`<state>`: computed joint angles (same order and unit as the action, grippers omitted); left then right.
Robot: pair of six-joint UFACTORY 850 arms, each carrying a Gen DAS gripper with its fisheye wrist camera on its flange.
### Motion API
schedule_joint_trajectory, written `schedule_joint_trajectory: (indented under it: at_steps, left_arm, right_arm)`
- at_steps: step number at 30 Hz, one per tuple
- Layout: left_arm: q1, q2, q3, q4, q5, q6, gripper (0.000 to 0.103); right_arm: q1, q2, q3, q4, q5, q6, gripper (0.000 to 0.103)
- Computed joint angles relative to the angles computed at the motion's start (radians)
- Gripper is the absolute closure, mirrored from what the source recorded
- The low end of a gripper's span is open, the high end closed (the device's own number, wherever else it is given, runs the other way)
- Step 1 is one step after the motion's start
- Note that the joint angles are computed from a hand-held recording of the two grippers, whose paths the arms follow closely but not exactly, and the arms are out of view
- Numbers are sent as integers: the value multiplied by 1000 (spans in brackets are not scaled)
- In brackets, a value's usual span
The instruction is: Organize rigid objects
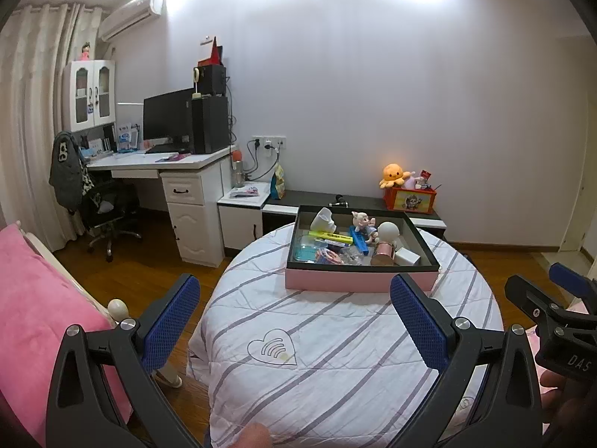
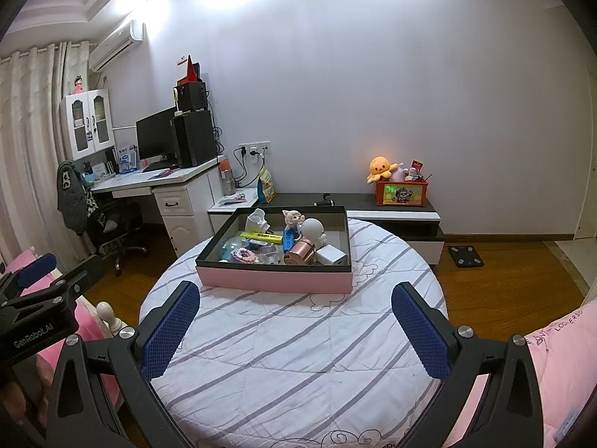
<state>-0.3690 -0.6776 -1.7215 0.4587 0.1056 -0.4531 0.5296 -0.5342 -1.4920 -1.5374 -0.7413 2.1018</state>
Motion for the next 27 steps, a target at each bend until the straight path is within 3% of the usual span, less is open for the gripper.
schedule_joint_trajectory:
  at_steps: [4, 10, 14, 27]
  left_arm:
    - [-6, 7, 11, -183, 12, 185, 0]
    - [-4, 5, 4, 7, 8, -9, 0]
    - [-9, 7, 8, -156, 8, 160, 0]
    - [-3, 16, 18, 19, 25, -31, 0]
  right_arm:
    - [1, -3, -4, 2, -1, -2, 0]
    - [1, -4, -6, 4, 1, -4, 0]
    - [1, -4, -7, 5, -1, -6, 0]
    - [2, -6, -8, 9, -2, -6, 0]
